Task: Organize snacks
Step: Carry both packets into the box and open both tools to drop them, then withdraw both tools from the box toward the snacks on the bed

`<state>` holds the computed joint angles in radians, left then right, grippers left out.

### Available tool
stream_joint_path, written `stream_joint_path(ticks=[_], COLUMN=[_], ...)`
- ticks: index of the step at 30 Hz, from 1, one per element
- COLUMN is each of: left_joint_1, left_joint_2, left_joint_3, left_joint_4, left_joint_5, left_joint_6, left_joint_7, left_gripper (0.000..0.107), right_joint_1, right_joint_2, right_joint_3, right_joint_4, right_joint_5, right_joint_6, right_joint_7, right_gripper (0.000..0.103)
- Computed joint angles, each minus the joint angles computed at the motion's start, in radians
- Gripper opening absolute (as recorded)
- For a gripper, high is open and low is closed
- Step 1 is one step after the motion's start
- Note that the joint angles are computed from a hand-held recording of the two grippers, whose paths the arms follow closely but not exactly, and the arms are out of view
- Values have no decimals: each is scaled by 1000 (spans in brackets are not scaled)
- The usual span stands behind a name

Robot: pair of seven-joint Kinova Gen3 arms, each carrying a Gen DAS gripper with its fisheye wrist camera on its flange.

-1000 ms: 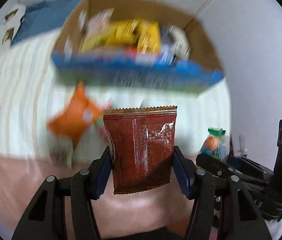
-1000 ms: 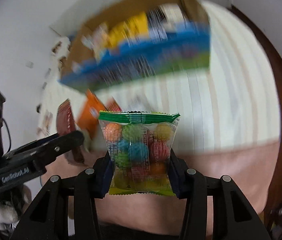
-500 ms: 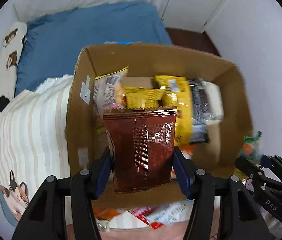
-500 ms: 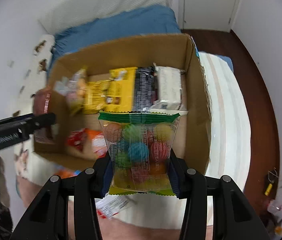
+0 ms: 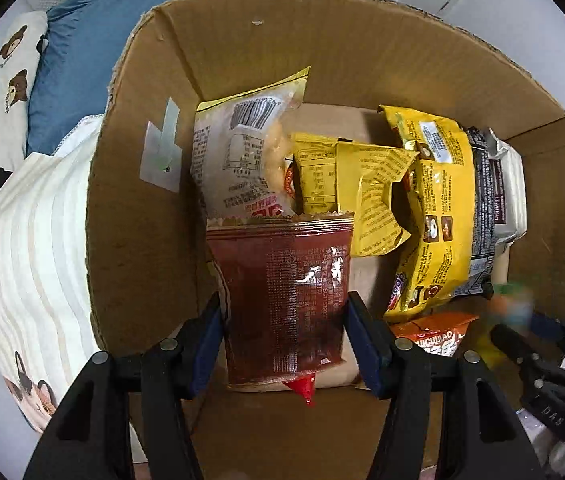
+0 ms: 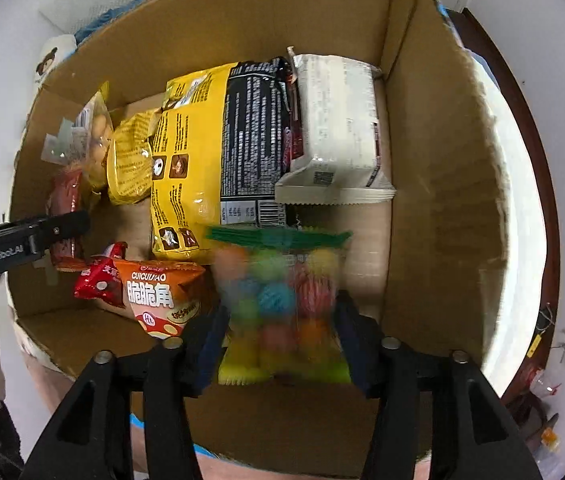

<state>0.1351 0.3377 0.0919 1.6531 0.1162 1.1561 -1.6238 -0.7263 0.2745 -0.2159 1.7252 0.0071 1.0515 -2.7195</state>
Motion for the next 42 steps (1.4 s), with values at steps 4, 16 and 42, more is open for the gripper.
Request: stream_joint_path(ticks=[4,16,42], left_joint_1=[-10,-38,-31], left_joint_2=[-8,-157,-812], left_joint_3=[4,-3,-90], left_joint_4=[4,121,443], left_joint_5=[34,82,39], left_joint_6=[1,-85,-197], left_joint_7=[-2,-40,-62], left_gripper=[100,100,100], right_joint_1=[-11,-74,-424], right_joint_2=[10,-48,-154], right_joint_3=[0,0,-177], right_joint_4=[-23,-36,-143], right_joint_5=[7,117,483], right_joint_6=[-2,42,286], right_joint_7=[-14,-153,-764], right_gripper=[89,97,101])
